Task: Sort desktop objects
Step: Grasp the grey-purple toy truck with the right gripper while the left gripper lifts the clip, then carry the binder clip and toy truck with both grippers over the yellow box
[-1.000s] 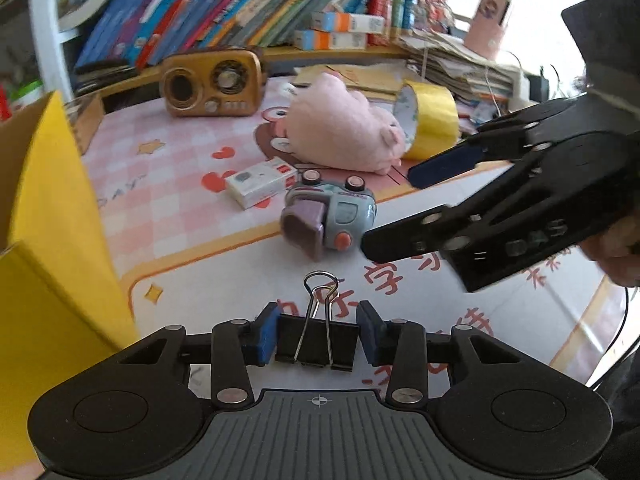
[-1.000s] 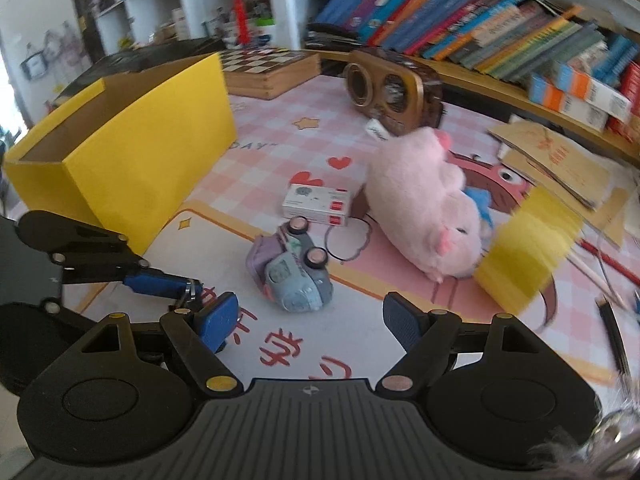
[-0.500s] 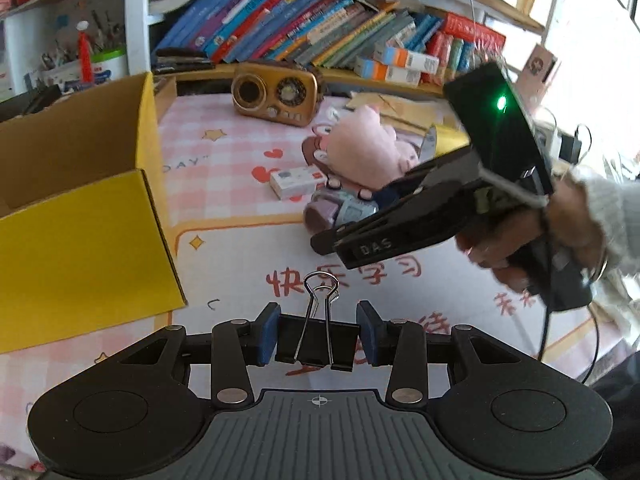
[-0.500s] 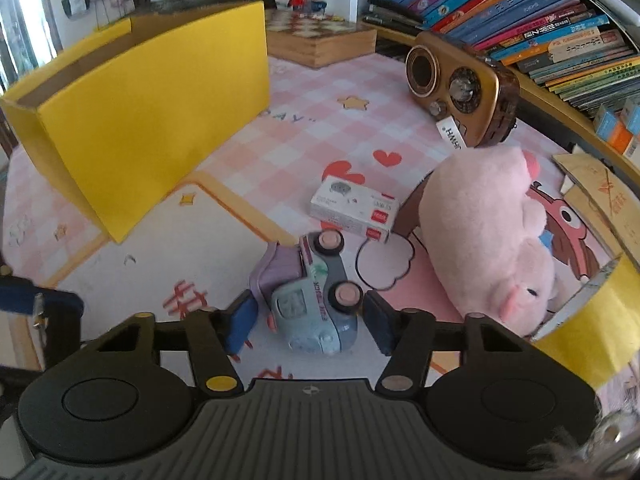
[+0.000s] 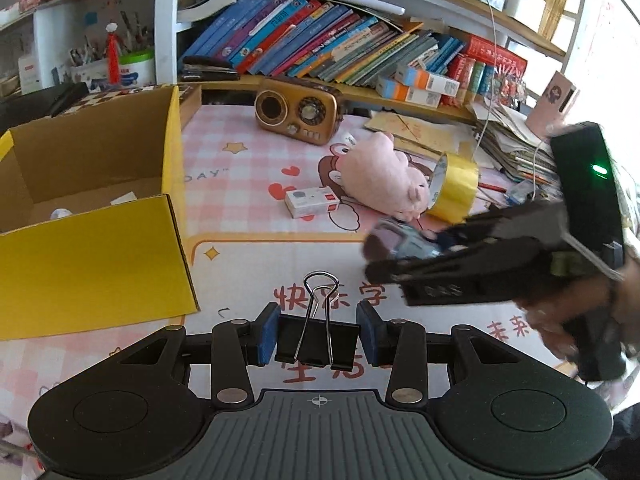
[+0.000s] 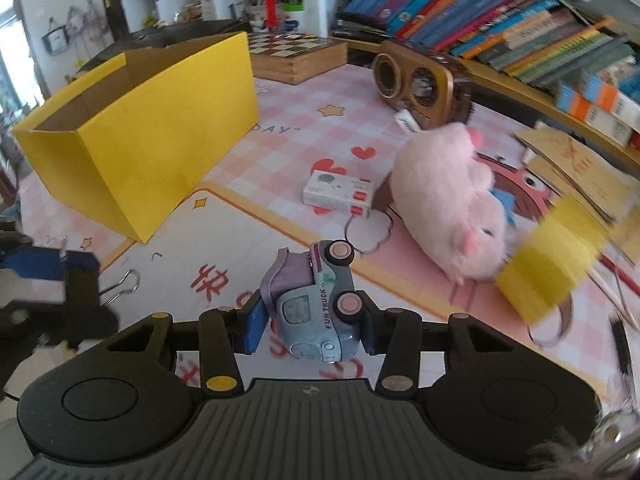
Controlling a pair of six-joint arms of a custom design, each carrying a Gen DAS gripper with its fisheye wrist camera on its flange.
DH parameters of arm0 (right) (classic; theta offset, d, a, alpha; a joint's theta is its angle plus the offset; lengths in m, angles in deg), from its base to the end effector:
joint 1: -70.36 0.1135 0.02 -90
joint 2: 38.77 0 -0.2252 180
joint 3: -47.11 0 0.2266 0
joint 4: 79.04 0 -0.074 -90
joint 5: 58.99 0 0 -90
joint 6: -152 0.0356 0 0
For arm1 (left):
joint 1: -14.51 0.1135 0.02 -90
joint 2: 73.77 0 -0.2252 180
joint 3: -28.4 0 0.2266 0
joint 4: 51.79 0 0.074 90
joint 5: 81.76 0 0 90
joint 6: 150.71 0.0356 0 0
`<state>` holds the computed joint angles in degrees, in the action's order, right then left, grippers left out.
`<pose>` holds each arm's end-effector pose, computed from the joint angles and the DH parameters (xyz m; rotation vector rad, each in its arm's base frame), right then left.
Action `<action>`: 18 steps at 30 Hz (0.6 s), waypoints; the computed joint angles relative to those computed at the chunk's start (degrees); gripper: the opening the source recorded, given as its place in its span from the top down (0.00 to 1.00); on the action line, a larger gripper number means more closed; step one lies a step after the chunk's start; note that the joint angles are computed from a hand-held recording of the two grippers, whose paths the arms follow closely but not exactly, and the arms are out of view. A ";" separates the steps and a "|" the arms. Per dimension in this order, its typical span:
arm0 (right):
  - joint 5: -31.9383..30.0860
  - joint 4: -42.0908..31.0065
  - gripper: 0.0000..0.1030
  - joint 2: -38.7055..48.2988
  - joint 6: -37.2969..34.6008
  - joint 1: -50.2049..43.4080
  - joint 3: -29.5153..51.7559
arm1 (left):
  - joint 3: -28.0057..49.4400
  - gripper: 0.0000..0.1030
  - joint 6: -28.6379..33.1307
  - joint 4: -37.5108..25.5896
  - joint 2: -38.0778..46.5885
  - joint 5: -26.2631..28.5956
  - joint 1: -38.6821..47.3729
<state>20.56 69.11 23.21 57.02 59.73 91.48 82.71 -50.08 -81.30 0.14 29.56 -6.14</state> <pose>0.1988 -0.0307 0.1609 0.0376 2.4169 0.0977 0.2211 -0.0972 0.1729 0.8133 2.2772 -0.5308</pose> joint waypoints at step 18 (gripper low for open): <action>17.79 -30.58 0.58 -36.25 23.24 15.59 -1.06 | 1.05 0.62 4.14 -7.82 -8.61 11.66 4.75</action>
<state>38.35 38.53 -13.04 80.26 75.32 90.42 83.77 -45.94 -89.12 -8.47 41.22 -1.39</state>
